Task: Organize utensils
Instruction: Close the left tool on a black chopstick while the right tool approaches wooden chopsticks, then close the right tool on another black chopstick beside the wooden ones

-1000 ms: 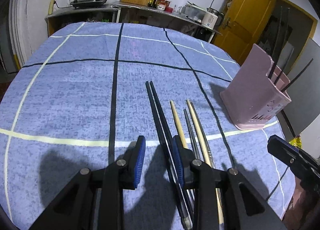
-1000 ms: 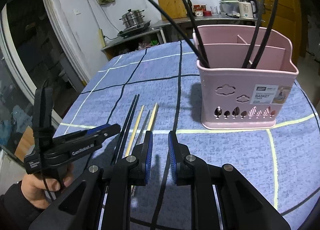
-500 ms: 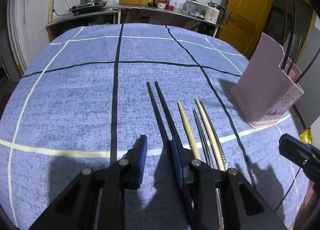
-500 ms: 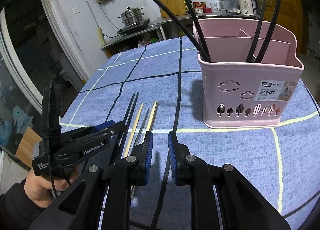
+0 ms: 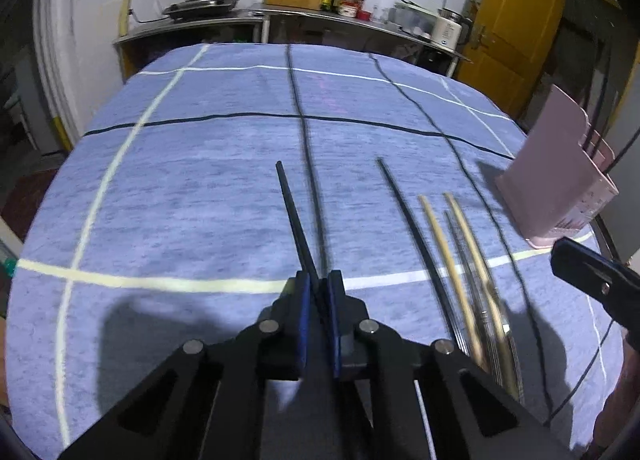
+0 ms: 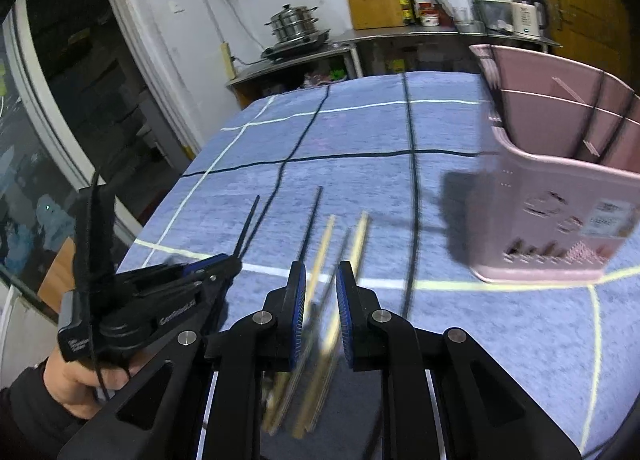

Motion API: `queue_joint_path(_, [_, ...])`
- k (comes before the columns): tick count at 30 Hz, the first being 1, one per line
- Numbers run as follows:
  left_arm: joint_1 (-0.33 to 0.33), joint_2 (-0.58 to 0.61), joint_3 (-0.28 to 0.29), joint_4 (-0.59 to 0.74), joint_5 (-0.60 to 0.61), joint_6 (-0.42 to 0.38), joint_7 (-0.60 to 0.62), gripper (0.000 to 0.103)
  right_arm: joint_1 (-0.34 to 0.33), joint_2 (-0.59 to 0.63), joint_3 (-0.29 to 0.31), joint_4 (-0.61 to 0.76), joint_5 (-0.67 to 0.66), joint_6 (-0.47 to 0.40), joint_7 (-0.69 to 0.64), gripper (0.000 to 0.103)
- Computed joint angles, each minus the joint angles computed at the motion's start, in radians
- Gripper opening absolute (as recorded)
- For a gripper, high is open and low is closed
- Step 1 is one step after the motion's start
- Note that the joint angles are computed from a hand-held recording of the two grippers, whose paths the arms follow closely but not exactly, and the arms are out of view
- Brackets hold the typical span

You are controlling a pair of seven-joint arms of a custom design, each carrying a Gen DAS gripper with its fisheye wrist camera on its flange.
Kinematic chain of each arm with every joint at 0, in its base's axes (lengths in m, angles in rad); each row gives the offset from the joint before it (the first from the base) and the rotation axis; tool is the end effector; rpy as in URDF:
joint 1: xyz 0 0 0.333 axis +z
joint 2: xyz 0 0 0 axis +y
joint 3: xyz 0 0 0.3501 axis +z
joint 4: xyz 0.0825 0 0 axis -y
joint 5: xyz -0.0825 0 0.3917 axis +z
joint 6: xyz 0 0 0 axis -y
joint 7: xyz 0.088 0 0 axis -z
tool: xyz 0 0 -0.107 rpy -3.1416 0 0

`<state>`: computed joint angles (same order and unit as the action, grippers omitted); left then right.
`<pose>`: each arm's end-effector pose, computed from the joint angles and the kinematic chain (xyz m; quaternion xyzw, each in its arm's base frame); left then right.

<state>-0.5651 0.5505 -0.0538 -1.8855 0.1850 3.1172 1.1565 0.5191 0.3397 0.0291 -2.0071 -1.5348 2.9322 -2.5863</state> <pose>0.5681 -0.4176 0.3158 -0.5324 0.7775 -0.3164 0.1091 0.4975 0.3773 0.3363 -0.6045 0.6934 -0.1716 0.3527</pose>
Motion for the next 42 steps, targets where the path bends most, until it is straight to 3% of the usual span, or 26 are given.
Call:
queue_joint_path(4, [0.005, -0.014, 0.020, -0.028, -0.007, 0.016, -0.020, 0.010, -0.003, 0.067, -0.004, 0.068, 0.091, 0.036, -0.121, 0.017])
queue_joint_path(11, [0.116, -0.014, -0.086, -0.036, -0.055, 0.019, 0.019, 0.010, -0.006, 0.160, -0.008, 0.145, 0.332, 0.055, -0.386, 0.017])
queue_joint_path(17, [0.162, 0.000, -0.136, -0.016, -0.087, 0.013, 0.057, 0.010, -0.007, 0.208, -0.011, 0.189, 0.494, 0.036, -0.554, 0.017])
queue_joint_path(24, [0.151, 0.014, -0.129, 0.006, -0.108, -0.002, 0.065, 0.010, 0.013, 0.244, -0.023, 0.219, 0.653, 0.008, -0.706, 0.016])
queue_joint_path(28, [0.113, 0.022, -0.090, 0.035, -0.090, -0.032, 0.060, 0.010, 0.046, 0.254, -0.054, 0.232, 0.711, -0.006, -0.760, 0.016])
queue_joint_path(34, [0.120, 0.043, -0.097, 0.090, -0.069, -0.095, 0.069, 0.010, 0.075, 0.266, -0.087, 0.245, 0.813, -0.010, -0.838, 0.008])
queue_joint_path(38, [0.084, 0.042, -0.058, 0.097, -0.037, -0.102, 0.048, 0.010, 0.099, 0.265, -0.108, 0.245, 0.871, -0.014, -0.890, 0.007])
queue_joint_path(42, [0.119, 0.037, -0.096, 0.085, -0.048, -0.090, 0.051, 0.008, 0.143, 0.248, -0.157, 0.219, 0.909, 0.031, -0.899, 0.006])
